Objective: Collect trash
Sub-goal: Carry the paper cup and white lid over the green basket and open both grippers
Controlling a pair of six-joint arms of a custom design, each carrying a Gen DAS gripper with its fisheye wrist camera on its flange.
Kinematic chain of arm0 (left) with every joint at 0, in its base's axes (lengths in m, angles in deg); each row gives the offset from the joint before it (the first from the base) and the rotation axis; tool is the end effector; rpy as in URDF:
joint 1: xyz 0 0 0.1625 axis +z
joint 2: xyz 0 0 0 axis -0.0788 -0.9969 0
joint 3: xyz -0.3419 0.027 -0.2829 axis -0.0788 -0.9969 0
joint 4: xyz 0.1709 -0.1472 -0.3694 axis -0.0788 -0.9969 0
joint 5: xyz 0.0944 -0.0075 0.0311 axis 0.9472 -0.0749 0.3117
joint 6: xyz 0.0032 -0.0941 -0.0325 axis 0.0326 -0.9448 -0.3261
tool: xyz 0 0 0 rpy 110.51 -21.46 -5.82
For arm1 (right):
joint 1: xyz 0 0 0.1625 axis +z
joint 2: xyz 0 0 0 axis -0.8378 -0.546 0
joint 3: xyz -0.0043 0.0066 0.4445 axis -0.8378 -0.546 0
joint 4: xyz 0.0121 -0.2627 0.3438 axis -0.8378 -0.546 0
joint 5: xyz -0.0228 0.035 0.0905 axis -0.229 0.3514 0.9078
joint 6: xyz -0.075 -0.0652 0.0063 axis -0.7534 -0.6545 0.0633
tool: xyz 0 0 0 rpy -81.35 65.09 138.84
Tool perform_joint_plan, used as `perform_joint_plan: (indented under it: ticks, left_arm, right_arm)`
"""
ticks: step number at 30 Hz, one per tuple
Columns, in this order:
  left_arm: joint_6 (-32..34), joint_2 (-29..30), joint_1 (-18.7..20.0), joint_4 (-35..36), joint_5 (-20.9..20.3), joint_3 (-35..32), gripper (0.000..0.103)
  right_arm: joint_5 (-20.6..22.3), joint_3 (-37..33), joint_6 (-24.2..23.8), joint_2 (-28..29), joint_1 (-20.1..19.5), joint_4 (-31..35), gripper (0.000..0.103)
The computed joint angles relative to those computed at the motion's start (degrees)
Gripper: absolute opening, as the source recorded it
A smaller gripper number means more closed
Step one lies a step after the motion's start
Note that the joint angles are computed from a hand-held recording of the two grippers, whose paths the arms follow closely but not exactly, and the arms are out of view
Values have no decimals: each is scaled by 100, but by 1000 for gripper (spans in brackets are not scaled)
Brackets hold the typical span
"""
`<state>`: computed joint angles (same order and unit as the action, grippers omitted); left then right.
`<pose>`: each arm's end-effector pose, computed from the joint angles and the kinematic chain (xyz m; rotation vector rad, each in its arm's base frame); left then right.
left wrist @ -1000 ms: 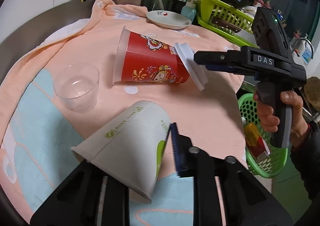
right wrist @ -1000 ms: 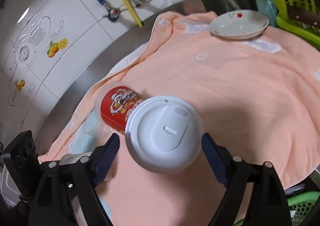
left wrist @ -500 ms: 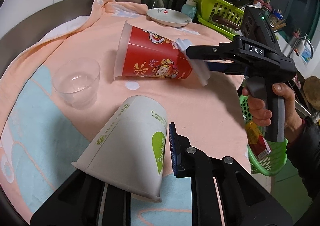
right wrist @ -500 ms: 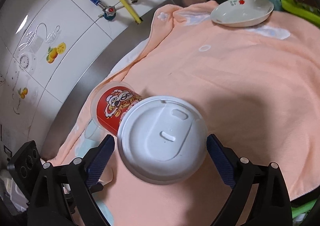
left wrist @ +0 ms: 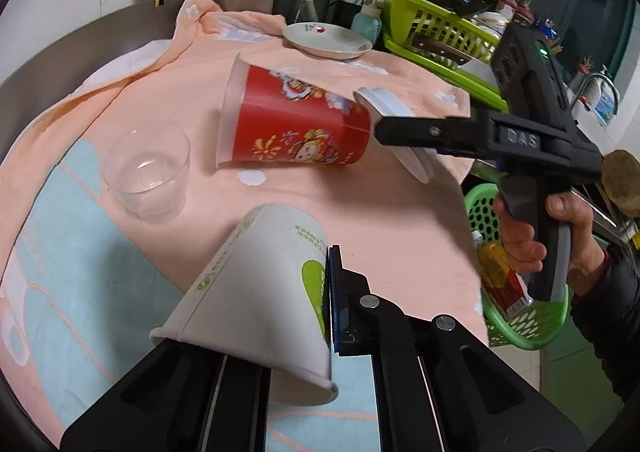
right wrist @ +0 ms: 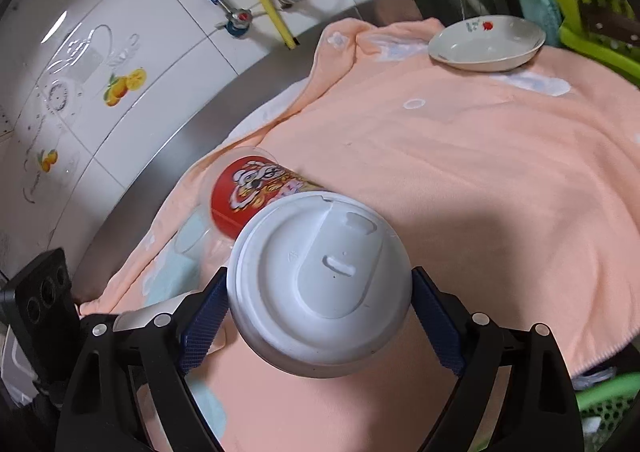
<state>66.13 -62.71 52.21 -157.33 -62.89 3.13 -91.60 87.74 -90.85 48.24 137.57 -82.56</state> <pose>-0.3530 -0.6944 -0.0385 0.2931 2.4384 -0.9016 0.0047 -0.8687 0.2866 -1.1020 2.9124 -0.3744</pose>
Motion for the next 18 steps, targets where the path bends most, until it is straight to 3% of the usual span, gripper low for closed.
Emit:
perform_joint_plan:
  ticks: [8,18]
  left_arm:
    - [118,119,-156,-134,-235,-131,6]
    - [389,662,-355,29,-729,-886,6]
  right_arm:
    - [93,920,-200,-916,-311,-362,85]
    - [-330,1538,-161,-1669,-910,-964,85]
